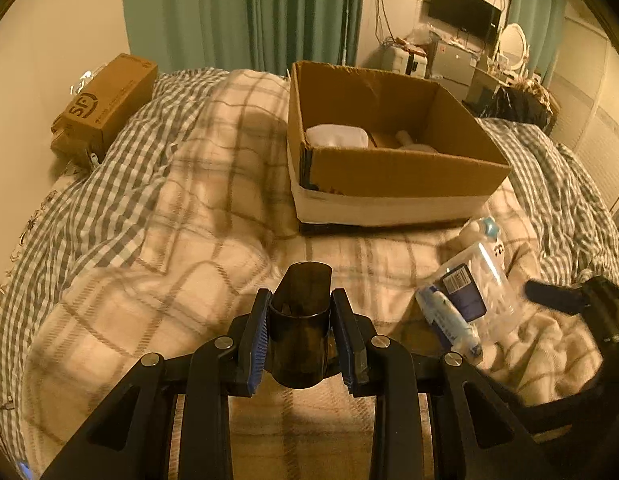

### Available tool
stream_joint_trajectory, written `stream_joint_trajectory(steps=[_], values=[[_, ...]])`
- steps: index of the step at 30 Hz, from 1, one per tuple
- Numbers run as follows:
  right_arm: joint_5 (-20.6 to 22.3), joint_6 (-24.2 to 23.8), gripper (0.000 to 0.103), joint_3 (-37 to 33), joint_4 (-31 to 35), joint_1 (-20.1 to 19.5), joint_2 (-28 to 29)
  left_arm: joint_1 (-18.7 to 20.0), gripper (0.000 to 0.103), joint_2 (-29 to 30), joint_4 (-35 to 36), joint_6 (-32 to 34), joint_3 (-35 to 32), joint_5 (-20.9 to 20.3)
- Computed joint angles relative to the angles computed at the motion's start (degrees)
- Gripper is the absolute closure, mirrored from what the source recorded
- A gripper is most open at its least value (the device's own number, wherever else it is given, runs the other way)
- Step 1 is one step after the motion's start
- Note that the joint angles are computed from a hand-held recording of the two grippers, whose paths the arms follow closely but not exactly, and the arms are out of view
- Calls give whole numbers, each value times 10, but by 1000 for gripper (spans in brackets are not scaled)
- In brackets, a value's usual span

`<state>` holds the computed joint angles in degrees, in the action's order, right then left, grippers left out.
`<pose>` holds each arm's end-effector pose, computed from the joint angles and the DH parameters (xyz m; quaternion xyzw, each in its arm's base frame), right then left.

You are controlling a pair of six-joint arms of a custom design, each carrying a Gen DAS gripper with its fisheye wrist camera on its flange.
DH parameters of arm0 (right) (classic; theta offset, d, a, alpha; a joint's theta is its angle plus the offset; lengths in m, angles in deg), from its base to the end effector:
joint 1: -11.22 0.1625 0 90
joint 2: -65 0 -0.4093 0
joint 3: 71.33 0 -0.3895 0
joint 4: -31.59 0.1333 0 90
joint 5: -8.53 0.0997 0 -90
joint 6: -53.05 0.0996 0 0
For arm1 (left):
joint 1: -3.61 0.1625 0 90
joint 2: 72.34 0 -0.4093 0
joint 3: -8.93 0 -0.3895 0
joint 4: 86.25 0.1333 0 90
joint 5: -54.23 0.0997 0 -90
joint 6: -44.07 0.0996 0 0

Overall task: Organize objects
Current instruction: 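Grip the blue-white Vinda tissue pack with the right tool while the left tool holds the mug, then lower the mug into the box with the left tool while the right tool drops the tissue pack in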

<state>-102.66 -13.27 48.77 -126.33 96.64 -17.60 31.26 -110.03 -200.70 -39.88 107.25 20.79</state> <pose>0.0575 -0.5009 0.3017 0.4453 -0.8389 0.1072 0.2941 -0.3983 -0.4530 -0.0299 -0.0124 0.8499 -0.3518 0.3923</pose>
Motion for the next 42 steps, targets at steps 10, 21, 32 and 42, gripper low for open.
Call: stream_joint_trajectory(steps=[10,21,32,42], values=[[-48,-30,74,8,-39,3,35,-4,73,6,-8,8,0,-7],[43,7,85,3,15,5,-40,-24,73,-6,31,-23,-5,3],[101,47,85,-64,66,44,-48,-19,73,-10,75,1,-62,54],[109,78,85,-210,64,95,53,21,73,18,-47,189,-148,152]])
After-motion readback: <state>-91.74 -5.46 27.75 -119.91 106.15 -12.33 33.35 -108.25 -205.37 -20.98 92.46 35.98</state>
